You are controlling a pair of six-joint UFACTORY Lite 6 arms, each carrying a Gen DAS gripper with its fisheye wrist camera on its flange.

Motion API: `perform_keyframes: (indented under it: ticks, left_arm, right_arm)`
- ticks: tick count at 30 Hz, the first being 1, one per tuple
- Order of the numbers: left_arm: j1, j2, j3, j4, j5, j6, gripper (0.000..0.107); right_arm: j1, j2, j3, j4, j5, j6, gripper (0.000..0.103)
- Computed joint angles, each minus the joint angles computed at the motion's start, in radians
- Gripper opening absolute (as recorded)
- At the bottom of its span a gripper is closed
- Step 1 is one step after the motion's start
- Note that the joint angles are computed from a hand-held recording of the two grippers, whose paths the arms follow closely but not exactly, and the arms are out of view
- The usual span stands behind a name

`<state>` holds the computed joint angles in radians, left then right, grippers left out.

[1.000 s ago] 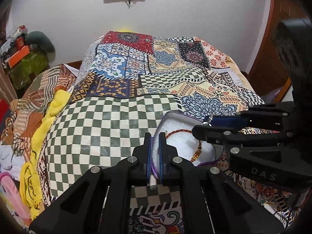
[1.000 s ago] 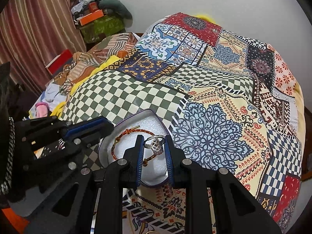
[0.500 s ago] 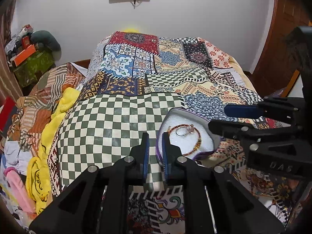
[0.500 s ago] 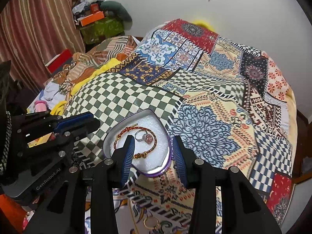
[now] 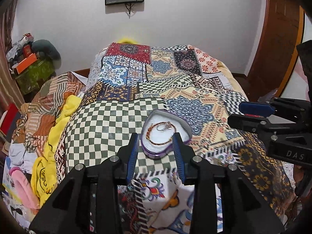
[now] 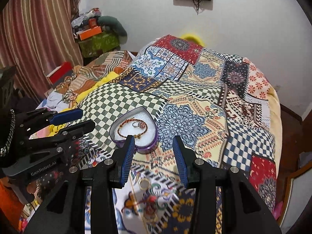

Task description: Organize jewelry

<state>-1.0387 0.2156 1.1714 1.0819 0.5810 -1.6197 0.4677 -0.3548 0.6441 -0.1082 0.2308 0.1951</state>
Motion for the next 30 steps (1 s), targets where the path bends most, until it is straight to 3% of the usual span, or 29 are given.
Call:
perform_keyframes:
  ticks: [10, 18, 21, 30]
  left_arm:
    - [-0.132, 0.031, 0.035, -0.044, 0.046, -0.03, 0.034]
    - [-0.172, 0.157, 0.113, -0.098, 0.011, -0.02, 0.034]
    - [-0.165, 0.213, 0.15, -0.12, -0.016, -0.006, 0.034]
    - [-0.104, 0.369, 0.262, -0.228, -0.066, 0.121, 0.034]
  right_arm:
    - [-0.093, -0.271, -0.194, 0.144, 0.066, -0.14, 0.037]
    - [-0.254, -0.394, -0.319, 0.476, 0.116, -0.542, 0.037]
    - [-0.274, -0.39, -0.354, 0.494, 0.099, -0.587, 0.037]
    - [-0.382, -0.156, -0.364, 0.989, 0.052, -1.179, 0.037]
